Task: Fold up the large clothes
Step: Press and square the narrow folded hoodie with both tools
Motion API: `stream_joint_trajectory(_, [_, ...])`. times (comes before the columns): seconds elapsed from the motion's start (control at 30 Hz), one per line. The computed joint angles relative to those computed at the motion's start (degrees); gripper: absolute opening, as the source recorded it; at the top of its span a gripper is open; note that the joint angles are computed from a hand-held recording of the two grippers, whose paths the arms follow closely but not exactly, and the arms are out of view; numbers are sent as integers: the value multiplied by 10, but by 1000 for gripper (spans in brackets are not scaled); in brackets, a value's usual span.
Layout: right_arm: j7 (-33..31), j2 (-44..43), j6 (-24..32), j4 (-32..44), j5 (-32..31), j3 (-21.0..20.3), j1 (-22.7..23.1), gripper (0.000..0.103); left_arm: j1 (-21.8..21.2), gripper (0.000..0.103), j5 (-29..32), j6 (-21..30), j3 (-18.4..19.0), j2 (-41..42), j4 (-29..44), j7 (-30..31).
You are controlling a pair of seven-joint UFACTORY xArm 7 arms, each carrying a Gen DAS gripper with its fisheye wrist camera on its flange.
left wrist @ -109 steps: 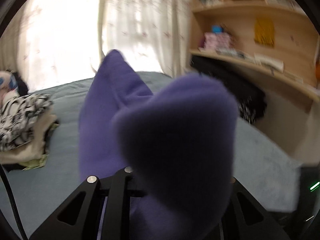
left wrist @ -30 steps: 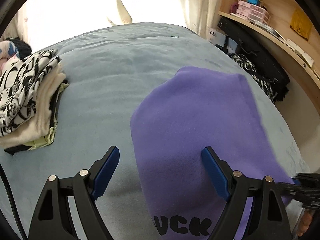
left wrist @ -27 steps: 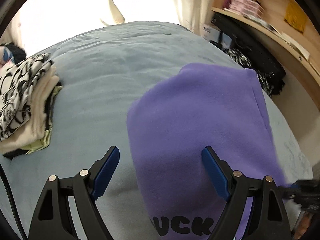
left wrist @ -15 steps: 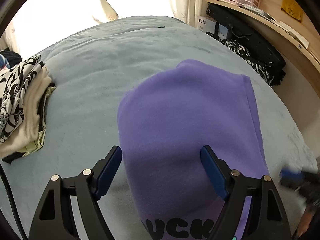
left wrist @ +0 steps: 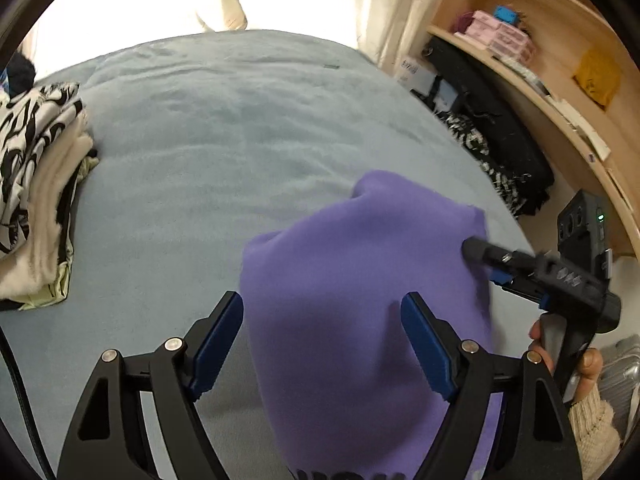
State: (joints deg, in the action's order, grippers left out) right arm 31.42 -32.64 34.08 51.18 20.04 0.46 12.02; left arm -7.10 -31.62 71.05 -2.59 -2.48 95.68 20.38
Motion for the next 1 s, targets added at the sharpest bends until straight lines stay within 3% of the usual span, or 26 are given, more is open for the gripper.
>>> stream_joint_trajectory(0.07, [-25,9,-38,-7,34,-21,34,69,-4,80,19,1,-6,13,2,-7])
stream_joint_trajectory(0.13, [-4,27,8,23,-26,19,-9,26,-6,80,19,-7,-9,17,-2,-15])
stream_joint_trajectory(0.17, [6,32,36,36,-47,28,-19,13,-7,80,18,-1,-10,24,7,-21])
stream_joint_trajectory(0.23, [48,24,77,47,-97,49,-53,13,-8,80,15,3,-13,32,21,-21])
stream_joint_trajectory(0.3, [75,19,104,49,-128,57,-71,12,-13,80,22,-24,-19,28,16,-18])
stream_joint_trajectory(0.43, [98,30,140,24,-133,44,-74,15,-30,81,51,-38,-32,50,25,-57])
stream_joint_trajectory(0.47, [110,35,138,19,-140,48,-79,21,-36,81,70,-47,-36,55,23,-71])
stream_joint_trajectory(0.5, [128,38,145,18,-154,55,-87,38,-38,83,74,-52,-37,57,21,-77])
stream_joint_trajectory(0.57, [157,32,150,5,-153,48,-93,60,-39,84,69,-45,-38,70,31,-94])
stream_joint_trajectory(0.67, [129,12,121,-21,-110,16,-72,61,-34,84,53,-34,-37,70,31,-91])
stream_joint_trajectory(0.8, [123,-1,143,-1,-146,40,-79,62,-35,84,76,-50,-36,47,11,-62])
stream_joint_trajectory(1.0, [142,-3,200,51,-212,79,-91,62,-39,84,114,-69,-32,18,-8,-65])
